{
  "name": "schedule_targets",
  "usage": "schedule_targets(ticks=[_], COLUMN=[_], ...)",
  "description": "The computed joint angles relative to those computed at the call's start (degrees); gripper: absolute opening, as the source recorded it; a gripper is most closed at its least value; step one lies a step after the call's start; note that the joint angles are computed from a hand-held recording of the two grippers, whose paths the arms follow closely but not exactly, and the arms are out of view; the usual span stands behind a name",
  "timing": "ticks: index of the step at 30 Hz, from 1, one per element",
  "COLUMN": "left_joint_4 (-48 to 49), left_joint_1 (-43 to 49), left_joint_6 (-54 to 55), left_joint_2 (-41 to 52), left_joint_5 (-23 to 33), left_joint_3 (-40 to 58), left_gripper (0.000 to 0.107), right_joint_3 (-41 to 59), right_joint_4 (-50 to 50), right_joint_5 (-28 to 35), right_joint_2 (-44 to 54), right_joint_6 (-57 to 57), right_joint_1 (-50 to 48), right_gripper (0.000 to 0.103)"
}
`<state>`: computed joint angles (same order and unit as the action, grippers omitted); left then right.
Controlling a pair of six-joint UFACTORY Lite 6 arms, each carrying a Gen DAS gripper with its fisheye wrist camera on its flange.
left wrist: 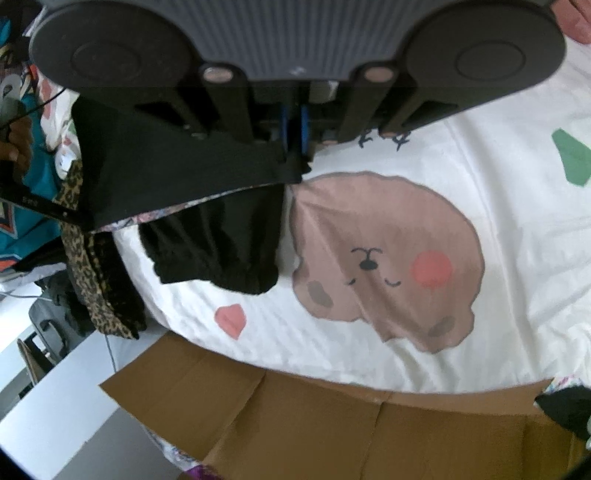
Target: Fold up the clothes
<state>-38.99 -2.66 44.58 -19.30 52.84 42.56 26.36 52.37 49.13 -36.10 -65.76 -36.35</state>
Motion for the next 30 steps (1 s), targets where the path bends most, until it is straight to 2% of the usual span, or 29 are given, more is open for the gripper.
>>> schedule_targets(ticks=[6,15,30], left_joint_4=[-0.5,-0.8,-1.9], left_joint_1=[0.1,-3.0,-6.2], left_joint_6=[-1.6,-3.8,-4.0], left_joint_2=[-0.9,2.0,11.7], left_joint_5=[2.9,-0.6,-8.3], left_joint_3=[4.3,9.4,15.4], left_gripper=[0.007,0.007,0.007], right_joint_3=[2.6,7.8,10.9], right_joint_4=[-0.7,0.9,0.5], right_joint_5=[7.2,11.1,-5.1], right_joint_2=[-3.4,-1.8,6.4], right_joint_6=[1.9,4.7,8.1], right_joint_1=[-6.7,-9.5,4.3], right_gripper=[0.006,0.006,0.006])
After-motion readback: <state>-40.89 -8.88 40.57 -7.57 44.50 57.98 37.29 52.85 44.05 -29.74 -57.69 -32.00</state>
